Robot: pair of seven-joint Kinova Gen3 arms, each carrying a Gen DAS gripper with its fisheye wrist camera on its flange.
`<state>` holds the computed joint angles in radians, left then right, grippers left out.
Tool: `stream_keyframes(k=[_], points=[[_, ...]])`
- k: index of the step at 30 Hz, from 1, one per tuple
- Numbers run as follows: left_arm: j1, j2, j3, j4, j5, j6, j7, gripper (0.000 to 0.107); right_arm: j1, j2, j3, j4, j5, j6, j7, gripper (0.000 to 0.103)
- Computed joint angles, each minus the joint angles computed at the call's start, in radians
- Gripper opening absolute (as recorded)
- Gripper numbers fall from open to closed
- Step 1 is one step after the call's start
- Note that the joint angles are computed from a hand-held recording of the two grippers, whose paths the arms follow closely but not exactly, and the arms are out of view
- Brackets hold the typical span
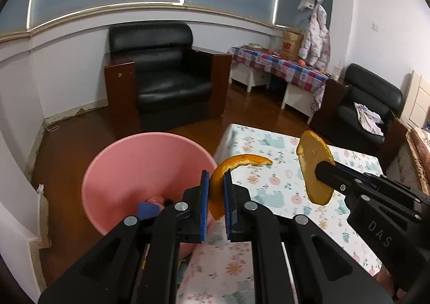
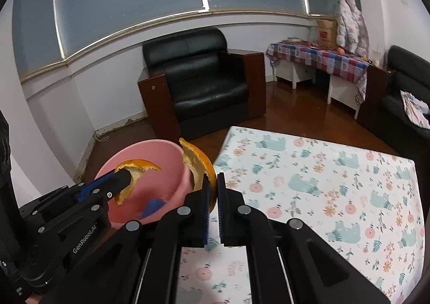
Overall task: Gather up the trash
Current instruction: 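Carry both orange peels over the pink bucket with both tools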
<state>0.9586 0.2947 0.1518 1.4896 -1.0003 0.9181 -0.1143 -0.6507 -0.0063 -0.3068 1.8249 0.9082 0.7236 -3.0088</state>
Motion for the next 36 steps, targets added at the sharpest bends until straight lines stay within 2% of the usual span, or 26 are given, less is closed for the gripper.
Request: stream_keyframes(k=[6,15,26,36], points=[[-0.016,-0.032,0.0,0.053,-0.015,0.004,0.049,0.009,-0.046,0.054,-0.001,-0.063,0.013,0.028,0.039,0.005],[-0.075,-0.066,0.023,0.113,-0.016,0.0,0.095,0.009,-0.118,0.136,0.051,-0.154,-0.003,0.023,0.106,0.005],[-0.136,-0.077,0.03,0.161,0.018,-0.018,0.105,0.009,-0.181,0.211,0.116,-0.222,-0.038,0.001,0.197,0.005],[-0.17,-0.065,0.016,0.169,0.059,-0.032,0.083,0.009,-0.195,0.27,0.165,-0.274,-0.112,-0.022,0.282,0.005]])
